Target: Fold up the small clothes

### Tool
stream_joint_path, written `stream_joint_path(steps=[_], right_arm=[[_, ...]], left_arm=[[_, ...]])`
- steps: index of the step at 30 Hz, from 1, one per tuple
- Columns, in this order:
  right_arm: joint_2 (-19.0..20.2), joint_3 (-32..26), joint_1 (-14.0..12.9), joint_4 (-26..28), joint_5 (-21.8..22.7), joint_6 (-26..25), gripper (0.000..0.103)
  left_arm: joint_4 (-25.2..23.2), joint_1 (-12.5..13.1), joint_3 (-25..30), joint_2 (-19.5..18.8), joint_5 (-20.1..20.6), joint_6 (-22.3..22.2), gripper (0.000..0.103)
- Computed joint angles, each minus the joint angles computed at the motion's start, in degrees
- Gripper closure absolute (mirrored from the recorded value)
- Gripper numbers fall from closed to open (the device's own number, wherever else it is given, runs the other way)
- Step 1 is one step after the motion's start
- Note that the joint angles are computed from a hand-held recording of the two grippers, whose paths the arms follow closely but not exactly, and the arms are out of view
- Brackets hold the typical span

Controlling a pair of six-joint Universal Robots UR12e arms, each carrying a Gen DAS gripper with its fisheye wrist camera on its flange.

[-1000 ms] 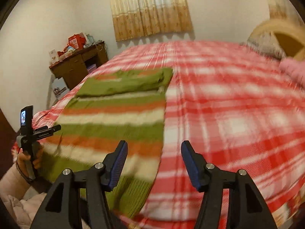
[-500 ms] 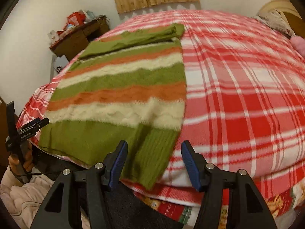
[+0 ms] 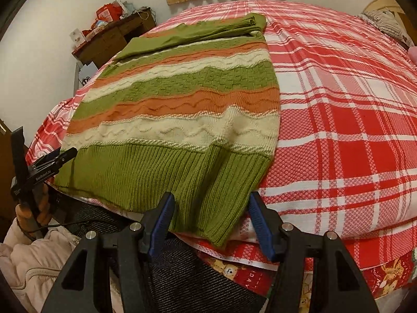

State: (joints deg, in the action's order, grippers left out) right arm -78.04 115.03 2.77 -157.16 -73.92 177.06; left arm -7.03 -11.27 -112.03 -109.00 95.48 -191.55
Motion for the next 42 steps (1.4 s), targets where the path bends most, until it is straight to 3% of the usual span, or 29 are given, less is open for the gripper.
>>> stream_joint_path(steps=[5,6,7,8,10,12,15,18,22,24,29,34,35,38,42], right_arm=[[0.3,0.2,-0.4,-0.6,1.7,0.6,0.045],[0.4,0.4,-0.4,-1.3,1.2,0.4,0.051],[0.5,0.2,0.1,-1.4,-1.1,-0.5,0.069],[0.6,0.1,0.2,-0.8,-1.8,-1.2,0.078],[0.3,0.2,-0.6,-0.4,0.8,-0.9,0.086],[0.0,0.0,-1.5,1.5,4.3,-0.6,0.092],[-0.5,0.2,-2.2,1.5,7.2,-0.5,0.095],[-1.0,0.8,-3.9,-2.0,13.8,3.3,0.096],[-0.5,-0.1,-5.1,-6.1,20.4,7.0,0.096],[0.5,-1.3,-5.3,-8.0,22.5,9.3,0.096],[3.6,-5.8,-4.3,-10.6,18.0,13.0,0.096],[7.4,-10.4,-3.8,-11.4,11.5,16.8,0.096],[7.8,-11.1,-3.4,-10.7,9.5,16.1,0.096],[8.0,-11.5,-2.8,-9.9,9.3,13.2,0.096],[7.4,-11.2,-1.3,-10.5,2.0,10.8,0.096]], left_arm=[[0.5,0.1,-0.3,0.1,-0.3,-0.2,0.018],[0.8,0.0,-0.4,0.0,-0.5,-0.2,0.022],[0.9,0.0,-0.3,0.0,-0.5,-0.2,0.026],[1.0,-0.1,-0.3,0.0,-0.6,0.0,0.028],[1.1,-0.1,-0.2,0.1,-0.9,0.4,0.041],[0.6,-0.1,0.0,0.2,-1.0,0.3,0.047],[-0.1,0.8,0.1,1.1,-3.1,-0.6,0.048],[3.2,1.7,-0.4,2.2,-3.2,-1.5,0.045],[8.5,2.8,-1.2,4.0,-0.8,-1.8,0.016],[10.3,3.6,-1.7,4.6,-0.7,-2.6,0.016],[10.7,4.5,-1.9,4.8,2.6,-2.9,0.016],[10.0,4.8,-1.8,4.6,2.6,-1.8,0.015],[9.2,4.7,-1.6,4.5,3.0,-1.5,0.016],[8.7,4.8,-1.7,4.6,2.7,-1.6,0.016],[8.3,5.1,-1.9,4.4,2.1,-1.7,0.015]])
